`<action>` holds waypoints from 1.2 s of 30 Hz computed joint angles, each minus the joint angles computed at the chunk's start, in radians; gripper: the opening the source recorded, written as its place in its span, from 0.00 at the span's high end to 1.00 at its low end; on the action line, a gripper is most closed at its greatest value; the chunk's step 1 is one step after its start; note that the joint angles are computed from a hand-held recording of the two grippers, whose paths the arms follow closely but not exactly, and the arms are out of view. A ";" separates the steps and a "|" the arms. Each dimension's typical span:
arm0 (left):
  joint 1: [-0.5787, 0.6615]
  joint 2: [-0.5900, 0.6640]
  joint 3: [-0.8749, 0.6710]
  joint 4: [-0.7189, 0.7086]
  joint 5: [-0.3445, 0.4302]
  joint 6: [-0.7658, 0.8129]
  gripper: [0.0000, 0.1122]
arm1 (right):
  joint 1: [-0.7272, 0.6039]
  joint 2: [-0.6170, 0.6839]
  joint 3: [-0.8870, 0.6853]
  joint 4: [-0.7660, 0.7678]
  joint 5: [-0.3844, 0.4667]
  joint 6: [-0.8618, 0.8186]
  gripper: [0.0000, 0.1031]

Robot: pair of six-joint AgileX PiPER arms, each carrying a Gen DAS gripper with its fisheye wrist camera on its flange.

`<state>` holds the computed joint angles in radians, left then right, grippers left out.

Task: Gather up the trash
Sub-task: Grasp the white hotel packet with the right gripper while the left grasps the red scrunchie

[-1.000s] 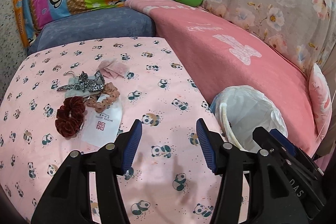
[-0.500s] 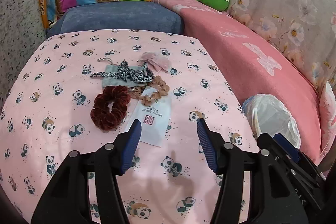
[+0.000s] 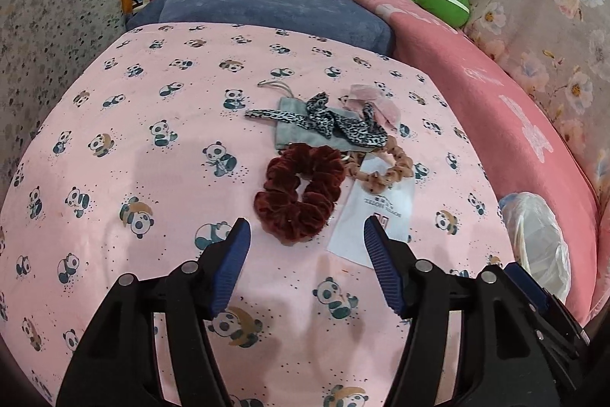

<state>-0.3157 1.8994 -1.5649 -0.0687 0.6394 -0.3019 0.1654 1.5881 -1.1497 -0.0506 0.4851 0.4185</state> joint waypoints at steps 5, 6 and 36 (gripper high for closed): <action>0.048 0.053 -0.043 -0.034 0.012 0.029 0.48 | 0.029 0.096 -0.069 0.041 0.006 -0.032 0.50; 0.054 0.064 -0.055 -0.041 0.016 0.035 0.48 | 0.033 0.117 -0.086 0.048 0.008 -0.038 0.50; 0.037 0.150 -0.165 -0.128 0.034 0.141 0.86 | 0.010 0.248 -0.217 0.200 -0.008 -0.205 0.97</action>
<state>-0.2792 2.0490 -1.7295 -0.1967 0.6736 -0.1614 0.1756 1.8360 -1.3670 0.1495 0.4766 0.2133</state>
